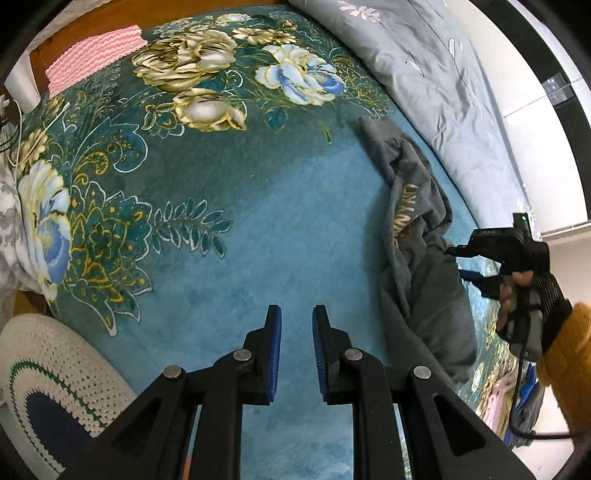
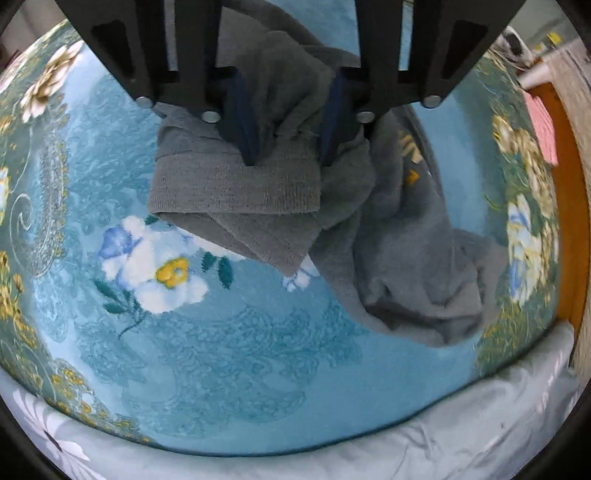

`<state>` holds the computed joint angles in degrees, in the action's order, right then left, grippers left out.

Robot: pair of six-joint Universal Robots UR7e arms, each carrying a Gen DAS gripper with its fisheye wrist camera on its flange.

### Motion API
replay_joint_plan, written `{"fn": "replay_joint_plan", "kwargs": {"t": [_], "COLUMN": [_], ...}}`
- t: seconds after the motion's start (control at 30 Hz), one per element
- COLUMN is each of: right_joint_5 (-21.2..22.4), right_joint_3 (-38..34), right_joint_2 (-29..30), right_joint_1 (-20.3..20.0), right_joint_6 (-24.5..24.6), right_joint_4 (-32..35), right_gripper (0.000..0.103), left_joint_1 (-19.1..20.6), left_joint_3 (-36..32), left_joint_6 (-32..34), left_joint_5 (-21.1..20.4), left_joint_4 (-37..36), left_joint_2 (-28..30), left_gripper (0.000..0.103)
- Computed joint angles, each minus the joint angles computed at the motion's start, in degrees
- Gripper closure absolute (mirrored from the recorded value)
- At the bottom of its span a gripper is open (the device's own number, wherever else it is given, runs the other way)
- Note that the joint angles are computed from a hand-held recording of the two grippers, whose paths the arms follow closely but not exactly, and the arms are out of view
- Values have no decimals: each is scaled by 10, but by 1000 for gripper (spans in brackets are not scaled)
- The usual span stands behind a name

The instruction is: Fold clothes

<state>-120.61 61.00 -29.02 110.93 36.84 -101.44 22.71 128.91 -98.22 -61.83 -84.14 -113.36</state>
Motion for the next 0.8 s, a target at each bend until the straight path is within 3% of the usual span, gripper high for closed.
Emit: {"fn": "replay_joint_plan", "kwargs": {"t": [0.1, 0.3, 0.5, 0.8], "right_joint_5": [2, -5, -44, -125], "right_joint_3": [51, 216, 352, 454], "right_joint_2": [-39, -189, -348, -541], "right_joint_1": [2, 18, 33, 37], "right_joint_6": [-4, -33, 25, 149], "right_joint_4": [-45, -177, -244, -209], "right_gripper": [86, 88, 89, 91], "left_joint_1": [-2, 7, 33, 63], "left_joint_3": [-1, -1, -8, -31], "left_joint_6": [2, 38, 123, 235], "left_joint_5": [-7, -18, -28, -64], "left_joint_4": [6, -31, -115, -213], "left_joint_2": [-1, 14, 62, 150], "left_gripper": [86, 86, 86, 86]}}
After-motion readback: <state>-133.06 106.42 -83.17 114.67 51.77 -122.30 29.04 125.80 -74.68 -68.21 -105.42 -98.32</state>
